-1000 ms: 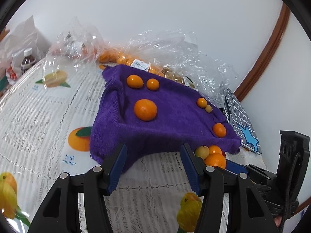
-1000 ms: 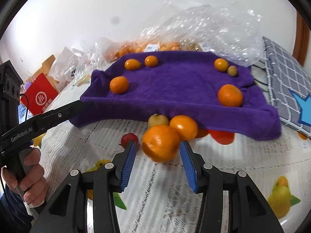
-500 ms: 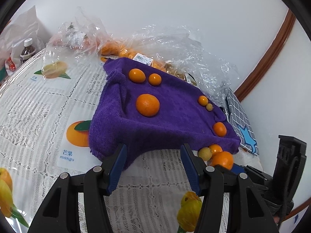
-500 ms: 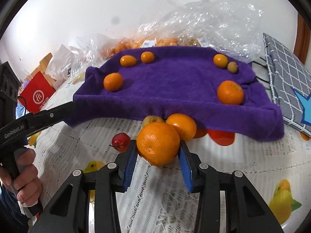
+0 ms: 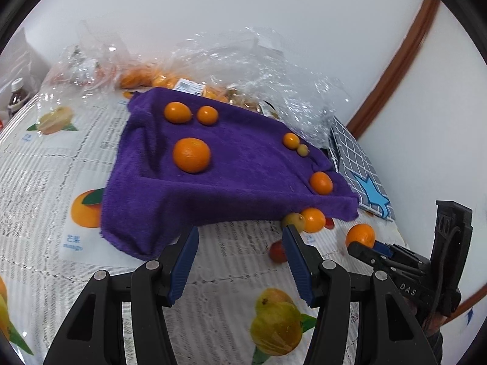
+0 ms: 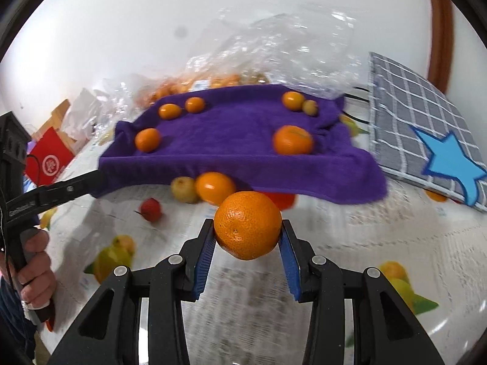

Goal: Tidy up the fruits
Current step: 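Close the left tool on a small red fruit while the right tool holds its mandarin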

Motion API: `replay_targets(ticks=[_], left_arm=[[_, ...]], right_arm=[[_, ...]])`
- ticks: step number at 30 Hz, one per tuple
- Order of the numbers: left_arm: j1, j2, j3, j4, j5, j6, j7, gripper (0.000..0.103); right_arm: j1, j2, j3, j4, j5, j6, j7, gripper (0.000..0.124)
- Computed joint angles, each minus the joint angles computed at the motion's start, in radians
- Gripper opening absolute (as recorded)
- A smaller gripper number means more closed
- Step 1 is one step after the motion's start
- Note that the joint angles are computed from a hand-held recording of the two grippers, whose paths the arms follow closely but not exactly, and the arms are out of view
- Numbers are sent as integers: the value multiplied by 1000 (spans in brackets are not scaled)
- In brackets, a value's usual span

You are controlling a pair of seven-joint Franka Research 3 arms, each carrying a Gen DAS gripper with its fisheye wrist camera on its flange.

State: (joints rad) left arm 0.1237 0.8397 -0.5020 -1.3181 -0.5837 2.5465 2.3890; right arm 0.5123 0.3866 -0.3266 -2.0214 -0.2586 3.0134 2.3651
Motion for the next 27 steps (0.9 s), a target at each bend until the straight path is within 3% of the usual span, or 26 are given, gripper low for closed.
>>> replay_targets(ticks=[6,13,21,27], left_arm=[[-21,5,8,13,28,-23,5,55],[-54,25,23,53,70,-75,2,55],[-94,31,48,74,117,-111,-13,55],[-124,49,68,107,163,-145,-37,55]], right_arm=[[64,-31,-88,-65,-73,2,103,42],[41,-63,-86,-114,-119,37,162,42],[-2,-66,-41,-128,-34,74,97,42],[10,-63,-47,-128,11,75,54,42]])
